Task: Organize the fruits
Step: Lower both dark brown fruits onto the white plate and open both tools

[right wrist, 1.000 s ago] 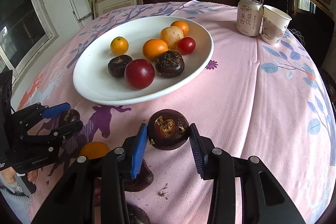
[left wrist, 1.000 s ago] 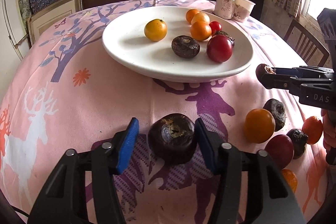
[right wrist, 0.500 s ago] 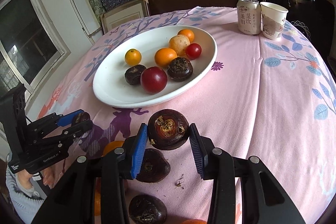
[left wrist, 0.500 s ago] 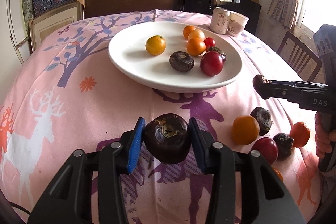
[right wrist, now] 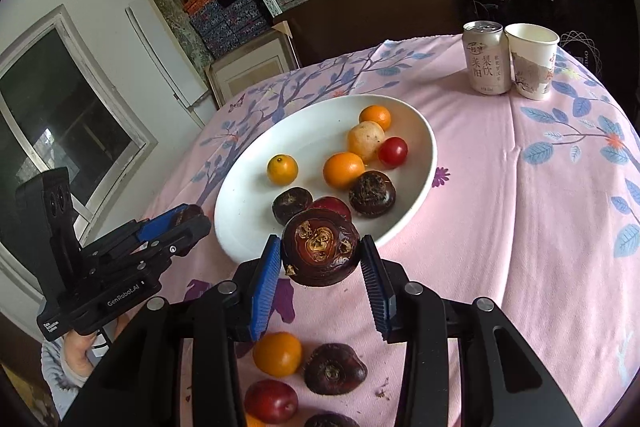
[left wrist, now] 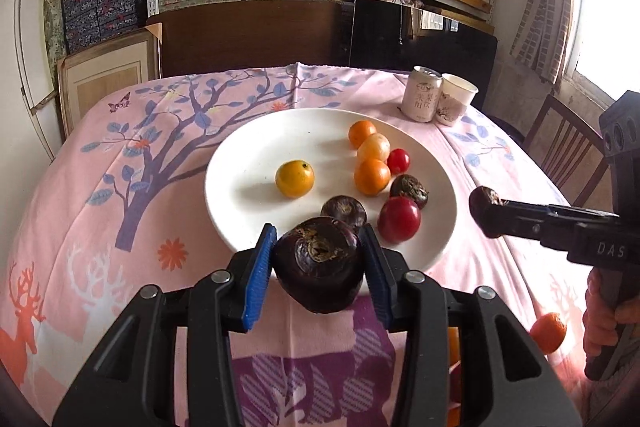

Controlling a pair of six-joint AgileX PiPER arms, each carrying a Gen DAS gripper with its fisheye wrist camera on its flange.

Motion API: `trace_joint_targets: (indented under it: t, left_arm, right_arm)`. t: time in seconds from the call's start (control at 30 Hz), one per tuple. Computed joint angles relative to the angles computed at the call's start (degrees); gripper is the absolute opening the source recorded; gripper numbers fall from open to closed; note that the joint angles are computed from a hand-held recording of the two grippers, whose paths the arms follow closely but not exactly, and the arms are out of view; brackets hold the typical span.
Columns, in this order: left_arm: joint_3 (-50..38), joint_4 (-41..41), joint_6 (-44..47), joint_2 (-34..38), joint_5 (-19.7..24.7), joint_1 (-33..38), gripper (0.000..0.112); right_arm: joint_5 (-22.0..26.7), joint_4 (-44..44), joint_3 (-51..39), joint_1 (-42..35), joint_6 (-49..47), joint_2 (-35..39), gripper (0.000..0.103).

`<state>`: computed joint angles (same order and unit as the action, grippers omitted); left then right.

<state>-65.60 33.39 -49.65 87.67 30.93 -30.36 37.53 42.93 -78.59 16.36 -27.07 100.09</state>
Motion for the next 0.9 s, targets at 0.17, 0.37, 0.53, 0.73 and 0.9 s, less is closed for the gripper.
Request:
trace_joint_targets:
  t: [0.17, 0.37, 0.53, 0.73, 0.9]
  left_arm:
    - [-4.0, -5.2, 4.1, 5.2, -2.7, 4.3, 0.047]
    - [0.2, -0.7, -0.7, 4.1, -6.1, 5.1, 0.076]
    - [5.9, 12.1, -15.0, -0.1, -5.1, 2.1, 0.091]
    - [10.1, 22.2, -25.2, -1.9, 1.3, -4.3, 0.095]
    - [13.2, 26.1, -30.6, -4.1, 5.1, -8.4, 0.097]
  right_arm:
    - [-1.4, -3.6, -6.3, 3.9, 5.8, 5.5, 0.049]
    - [-6.4, -0.9, -1.9, 2.1, 4.5, 3.2, 0.073]
    - [-6.8, 3.8, 3.3, -1.0, 1.3, 0.5, 0.078]
    - [-9.0, 7.3, 9.4, -2.7, -2.0, -2.7, 0.082]
    - [-10.6, 8.8, 14.0, -3.2, -4.5, -5.5, 0.082]
